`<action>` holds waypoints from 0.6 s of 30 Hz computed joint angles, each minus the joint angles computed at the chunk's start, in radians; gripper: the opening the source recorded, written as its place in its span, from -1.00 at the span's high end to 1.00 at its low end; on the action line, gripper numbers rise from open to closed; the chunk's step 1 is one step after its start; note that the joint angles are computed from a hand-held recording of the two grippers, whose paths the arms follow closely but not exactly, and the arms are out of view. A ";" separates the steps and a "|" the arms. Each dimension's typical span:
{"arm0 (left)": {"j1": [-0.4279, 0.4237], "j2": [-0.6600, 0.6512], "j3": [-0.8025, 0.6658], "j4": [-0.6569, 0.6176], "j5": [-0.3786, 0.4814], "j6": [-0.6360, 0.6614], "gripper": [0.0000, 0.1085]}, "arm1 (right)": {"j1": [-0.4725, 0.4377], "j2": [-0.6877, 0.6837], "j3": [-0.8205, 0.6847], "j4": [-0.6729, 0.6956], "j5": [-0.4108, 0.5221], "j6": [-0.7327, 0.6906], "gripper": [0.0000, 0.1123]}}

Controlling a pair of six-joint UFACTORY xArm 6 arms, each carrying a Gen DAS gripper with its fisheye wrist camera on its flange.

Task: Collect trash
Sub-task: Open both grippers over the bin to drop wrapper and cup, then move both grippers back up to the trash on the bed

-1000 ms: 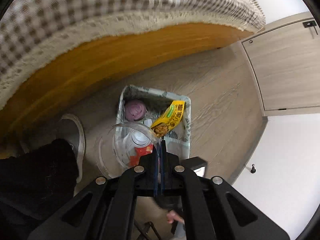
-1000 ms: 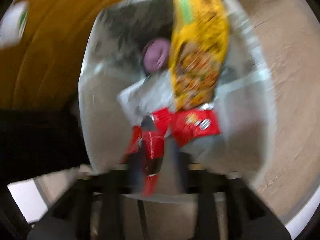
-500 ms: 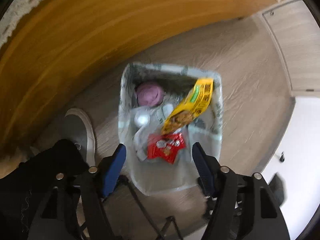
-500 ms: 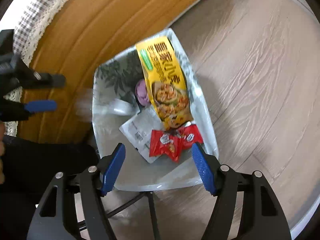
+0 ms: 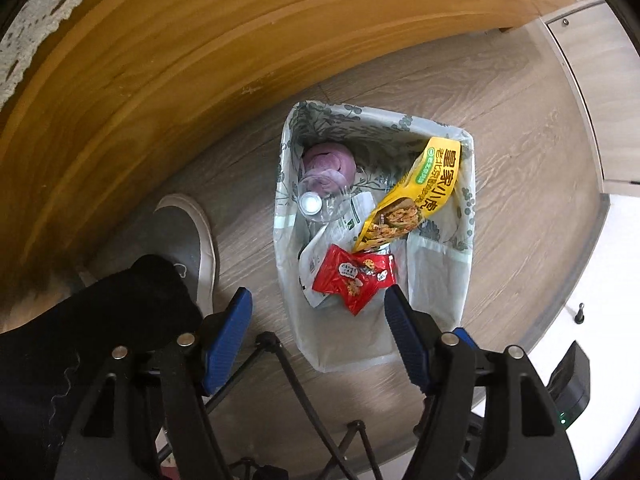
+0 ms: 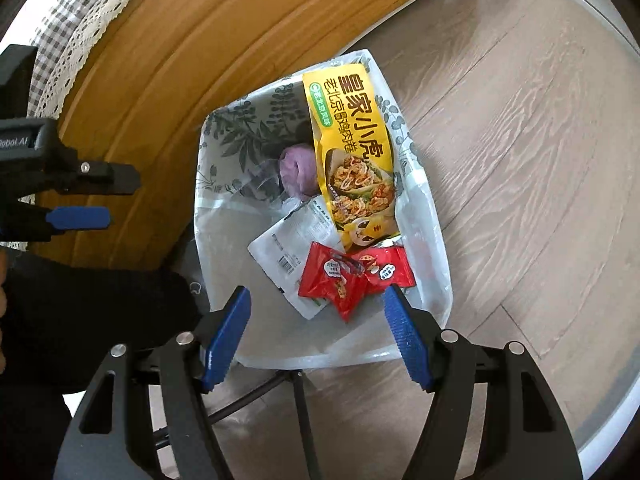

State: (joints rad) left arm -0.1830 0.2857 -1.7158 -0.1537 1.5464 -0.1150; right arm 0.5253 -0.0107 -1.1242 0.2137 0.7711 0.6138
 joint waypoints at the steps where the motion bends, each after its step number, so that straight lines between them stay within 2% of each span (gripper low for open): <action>1: -0.001 0.002 -0.006 0.006 0.013 0.003 -0.23 | -0.001 -0.002 -0.001 -0.006 0.004 0.003 -0.18; 3: 0.003 0.003 -0.018 0.012 0.042 0.003 -0.23 | -0.003 -0.004 -0.005 -0.020 0.015 0.011 -0.18; 6: 0.007 -0.028 -0.014 0.017 0.021 0.011 -0.23 | -0.004 -0.006 -0.027 -0.056 0.051 0.031 -0.18; 8: -0.011 -0.084 0.024 0.093 -0.049 0.026 -0.23 | -0.004 -0.010 -0.057 -0.087 0.092 0.042 -0.18; 10: -0.030 -0.162 0.087 0.183 -0.155 0.028 -0.23 | -0.002 -0.009 -0.108 -0.136 0.144 0.045 -0.18; 14: 0.006 -0.240 0.100 0.089 -0.244 0.060 -0.23 | 0.006 0.021 -0.262 -0.245 0.245 0.052 -0.18; 18: 0.027 -0.346 0.137 0.128 -0.371 0.105 -0.34 | 0.024 0.081 -0.459 -0.337 0.317 0.062 -0.18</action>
